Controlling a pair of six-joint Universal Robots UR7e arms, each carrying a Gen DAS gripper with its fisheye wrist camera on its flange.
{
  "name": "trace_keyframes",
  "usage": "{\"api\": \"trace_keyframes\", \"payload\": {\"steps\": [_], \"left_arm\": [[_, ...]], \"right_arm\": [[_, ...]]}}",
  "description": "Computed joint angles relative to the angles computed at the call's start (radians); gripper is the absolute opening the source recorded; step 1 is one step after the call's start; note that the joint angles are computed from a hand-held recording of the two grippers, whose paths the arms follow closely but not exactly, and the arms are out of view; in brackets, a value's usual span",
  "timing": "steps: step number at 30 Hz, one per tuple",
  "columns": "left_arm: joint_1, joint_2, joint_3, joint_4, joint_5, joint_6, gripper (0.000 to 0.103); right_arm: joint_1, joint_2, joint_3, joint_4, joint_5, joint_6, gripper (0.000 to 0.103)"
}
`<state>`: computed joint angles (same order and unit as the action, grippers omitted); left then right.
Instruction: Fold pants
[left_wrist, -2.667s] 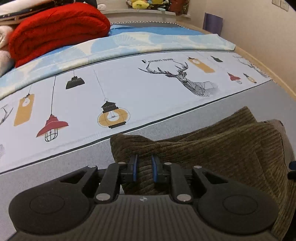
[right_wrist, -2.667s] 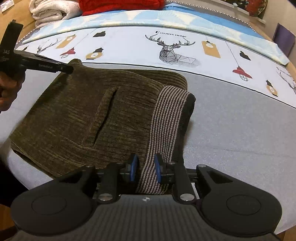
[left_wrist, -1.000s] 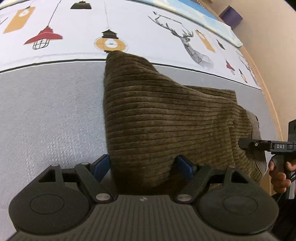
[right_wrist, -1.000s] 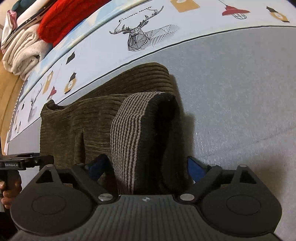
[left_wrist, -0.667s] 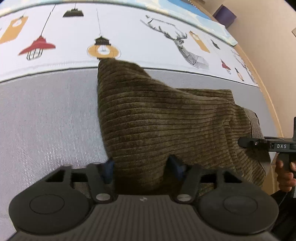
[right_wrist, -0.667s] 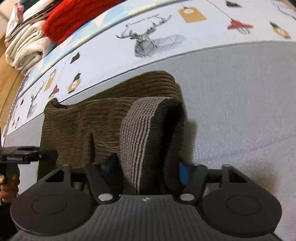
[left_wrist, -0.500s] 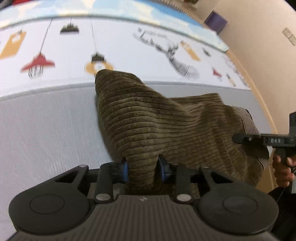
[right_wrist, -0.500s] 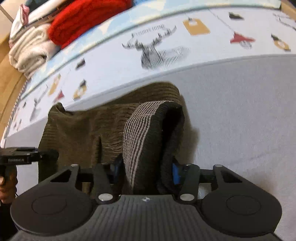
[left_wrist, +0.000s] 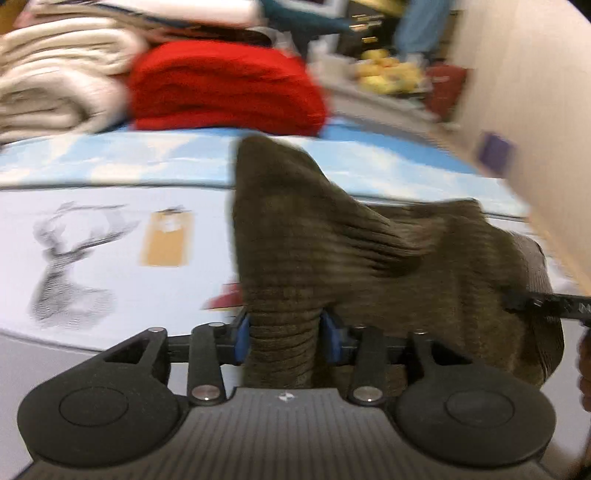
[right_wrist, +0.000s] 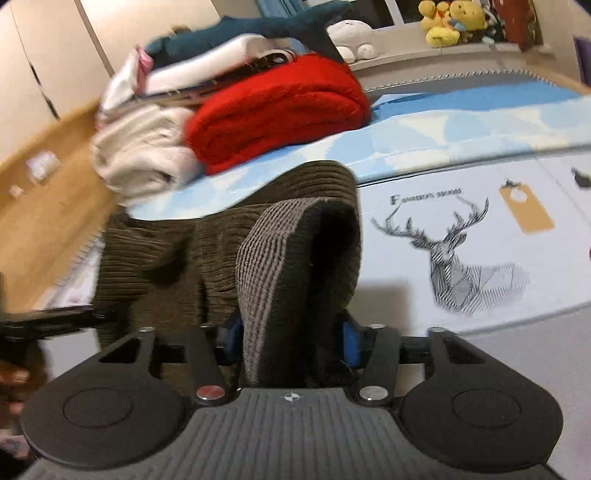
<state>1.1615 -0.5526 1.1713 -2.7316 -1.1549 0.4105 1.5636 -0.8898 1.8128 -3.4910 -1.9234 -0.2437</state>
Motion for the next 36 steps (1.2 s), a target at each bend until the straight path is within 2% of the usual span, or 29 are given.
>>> {"api": "trace_keyframes", "payload": {"steps": [1, 2, 3, 4, 5, 7, 9, 10, 11, 12, 13, 15, 16, 18, 19, 20, 22, 23, 25, 26, 28, 30, 32, 33, 36], "left_arm": [[-0.006, 0.009, -0.002, -0.037, 0.061, 0.0, 0.045], [-0.008, 0.003, 0.006, -0.062, 0.08, -0.002, 0.045], [-0.006, -0.004, 0.009, -0.07, 0.071, -0.018, 0.045], [-0.003, -0.012, 0.01, -0.059, 0.052, -0.038, 0.045], [0.002, -0.024, 0.011, -0.019, 0.022, -0.057, 0.045], [0.011, -0.04, 0.008, 0.086, -0.025, -0.051, 0.045], [0.007, -0.04, 0.01, 0.191, -0.008, -0.012, 0.045], [0.006, -0.034, 0.005, 0.256, 0.026, -0.002, 0.045], [0.003, -0.022, 0.005, 0.322, 0.084, -0.003, 0.048], [0.001, -0.02, 0.023, 0.347, 0.131, 0.004, 0.05], [-0.005, -0.026, 0.04, 0.33, 0.151, 0.02, 0.051], [-0.02, -0.054, 0.105, 0.213, 0.143, 0.057, 0.05], [-0.023, -0.076, 0.14, 0.167, 0.109, 0.074, 0.05], [-0.026, -0.099, 0.186, 0.154, 0.05, 0.11, 0.051], [-0.029, -0.095, 0.19, 0.183, 0.069, 0.133, 0.052], [-0.035, -0.093, 0.22, 0.17, 0.114, 0.178, 0.058], [-0.053, -0.106, 0.276, 0.069, 0.154, 0.226, 0.059], [-0.062, -0.112, 0.28, 0.065, 0.167, 0.189, 0.059], [-0.073, -0.155, 0.308, 0.062, 0.158, 0.086, 0.064], [-0.084, -0.189, 0.355, 0.016, 0.15, 0.061, 0.071], [-0.115, -0.243, 0.44, -0.091, 0.168, 0.046, 0.083], [-0.153, -0.304, 0.545, -0.215, 0.179, 0.051, 0.085], [-0.193, -0.342, 0.634, -0.345, 0.199, 0.055, 0.093], [-0.212, -0.362, 0.68, -0.4, 0.206, 0.051, 0.095], [-0.255, -0.397, 0.776, -0.516, 0.193, 0.039, 0.101]], "right_arm": [[0.009, 0.042, -0.046, -0.009, -0.074, -0.03, 0.067], [0.017, 0.084, -0.089, -0.028, -0.16, -0.066, 0.066], [0.026, 0.122, -0.125, -0.057, -0.241, -0.103, 0.066], [0.027, 0.139, -0.144, -0.074, -0.281, -0.124, 0.064], [0.028, 0.133, -0.141, -0.073, -0.279, -0.112, 0.064], [0.019, 0.09, -0.096, -0.056, -0.183, -0.097, 0.063], [0.017, 0.072, -0.076, 0.0, -0.144, -0.144, 0.062], [0.019, 0.075, -0.081, 0.044, -0.172, -0.155, 0.061], [0.019, 0.086, -0.101, 0.127, -0.242, -0.145, 0.063], [0.012, 0.092, -0.109, 0.192, -0.285, -0.113, 0.064], [0.003, 0.085, -0.106, 0.232, -0.287, -0.043, 0.07], [-0.007, 0.056, -0.09, 0.226, -0.239, 0.077, 0.066], [-0.004, 0.052, -0.087, 0.199, -0.226, 0.078, 0.062], [0.009, 0.066, -0.089, 0.168, -0.259, -0.007, 0.061], [0.01, 0.074, -0.096, 0.194, -0.288, -0.042, 0.065], [0.007, 0.077, -0.094, 0.209, -0.302, -0.04, 0.071], [0.01, 0.06, -0.083, 0.23, -0.304, 0.027, 0.071], [0.019, 0.053, -0.076, 0.224, -0.314, 0.047, 0.071], [0.06, 0.041, -0.032, 0.147, -0.353, 0.011, 0.07], [0.082, 0.037, -0.012, 0.096, -0.374, -0.027, 0.07], [0.127, 0.014, 0.036, 0.004, -0.41, -0.071, 0.072], [0.171, -0.009, 0.09, -0.079, -0.428, -0.065, 0.075], [0.21, -0.023, 0.144, -0.174, -0.431, -0.062, 0.088], [0.229, -0.017, 0.17, -0.245, -0.43, -0.072, 0.091], [0.265, 0.019, 0.224, -0.41, -0.428, -0.086, 0.093]]}}
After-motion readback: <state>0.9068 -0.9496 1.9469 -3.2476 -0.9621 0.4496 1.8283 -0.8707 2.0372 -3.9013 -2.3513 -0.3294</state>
